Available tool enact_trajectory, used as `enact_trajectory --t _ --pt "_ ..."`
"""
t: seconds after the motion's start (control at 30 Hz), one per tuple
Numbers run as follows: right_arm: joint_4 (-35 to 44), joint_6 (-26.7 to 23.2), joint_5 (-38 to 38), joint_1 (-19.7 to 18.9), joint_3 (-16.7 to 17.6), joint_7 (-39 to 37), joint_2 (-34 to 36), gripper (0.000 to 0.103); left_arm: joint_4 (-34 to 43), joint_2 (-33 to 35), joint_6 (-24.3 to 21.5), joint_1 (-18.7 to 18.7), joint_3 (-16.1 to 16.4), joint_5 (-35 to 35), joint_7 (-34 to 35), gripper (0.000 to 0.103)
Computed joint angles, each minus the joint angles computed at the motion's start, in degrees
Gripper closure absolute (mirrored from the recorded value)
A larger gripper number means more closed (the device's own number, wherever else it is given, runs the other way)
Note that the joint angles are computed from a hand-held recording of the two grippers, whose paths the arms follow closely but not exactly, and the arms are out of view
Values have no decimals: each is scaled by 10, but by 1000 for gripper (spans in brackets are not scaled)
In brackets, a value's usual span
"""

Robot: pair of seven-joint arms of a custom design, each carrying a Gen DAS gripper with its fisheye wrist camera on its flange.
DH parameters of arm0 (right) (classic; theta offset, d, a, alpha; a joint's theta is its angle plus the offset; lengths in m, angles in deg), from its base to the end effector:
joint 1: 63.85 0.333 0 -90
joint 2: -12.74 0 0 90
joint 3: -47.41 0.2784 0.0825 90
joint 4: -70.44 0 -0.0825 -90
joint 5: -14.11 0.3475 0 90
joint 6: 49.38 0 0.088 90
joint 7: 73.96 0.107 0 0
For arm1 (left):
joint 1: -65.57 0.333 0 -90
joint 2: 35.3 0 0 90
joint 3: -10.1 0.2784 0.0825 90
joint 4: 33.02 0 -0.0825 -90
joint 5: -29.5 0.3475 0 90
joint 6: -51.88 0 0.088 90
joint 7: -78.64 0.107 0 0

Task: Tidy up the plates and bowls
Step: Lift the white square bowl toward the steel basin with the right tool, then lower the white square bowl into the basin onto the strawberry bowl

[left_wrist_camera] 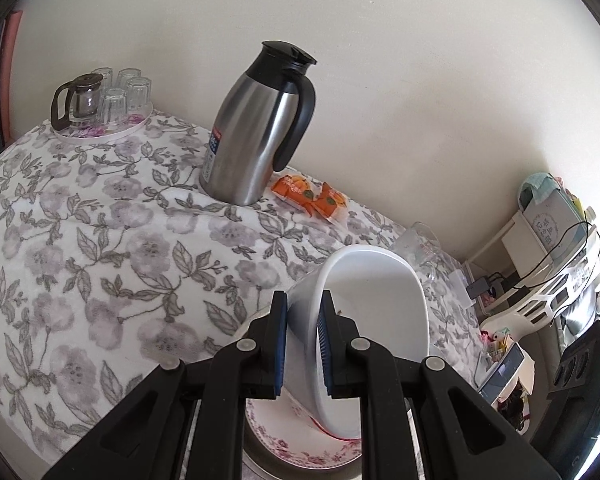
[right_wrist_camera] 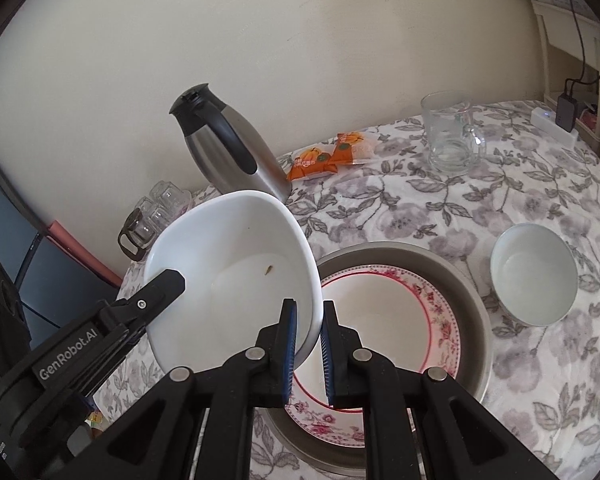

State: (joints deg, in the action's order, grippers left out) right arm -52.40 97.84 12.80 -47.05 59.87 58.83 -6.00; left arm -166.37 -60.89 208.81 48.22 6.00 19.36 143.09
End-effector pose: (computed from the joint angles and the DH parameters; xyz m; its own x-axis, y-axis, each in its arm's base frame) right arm 0.4169 0.2487 0.5964 -0.0629 -0.9180 -0.3915 -0.7775 0.2911 -0.5575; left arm 0.4185 -0.1621 0.5880 0.0081 -0.8951 0.4459 -0.7240 -0.3128 -0.6148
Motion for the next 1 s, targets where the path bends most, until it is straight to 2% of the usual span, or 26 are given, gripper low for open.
enact_trajectory --t 0.47,1.0 --pt "-46 -17 25 -22 -14 -21 -50 90 19 25 -4 -20 -21 -3 -15 88" --pt "-41 -56 26 -28 -13 -26 -37 90 34 51 -47 -16 -32 -12 -25 88"
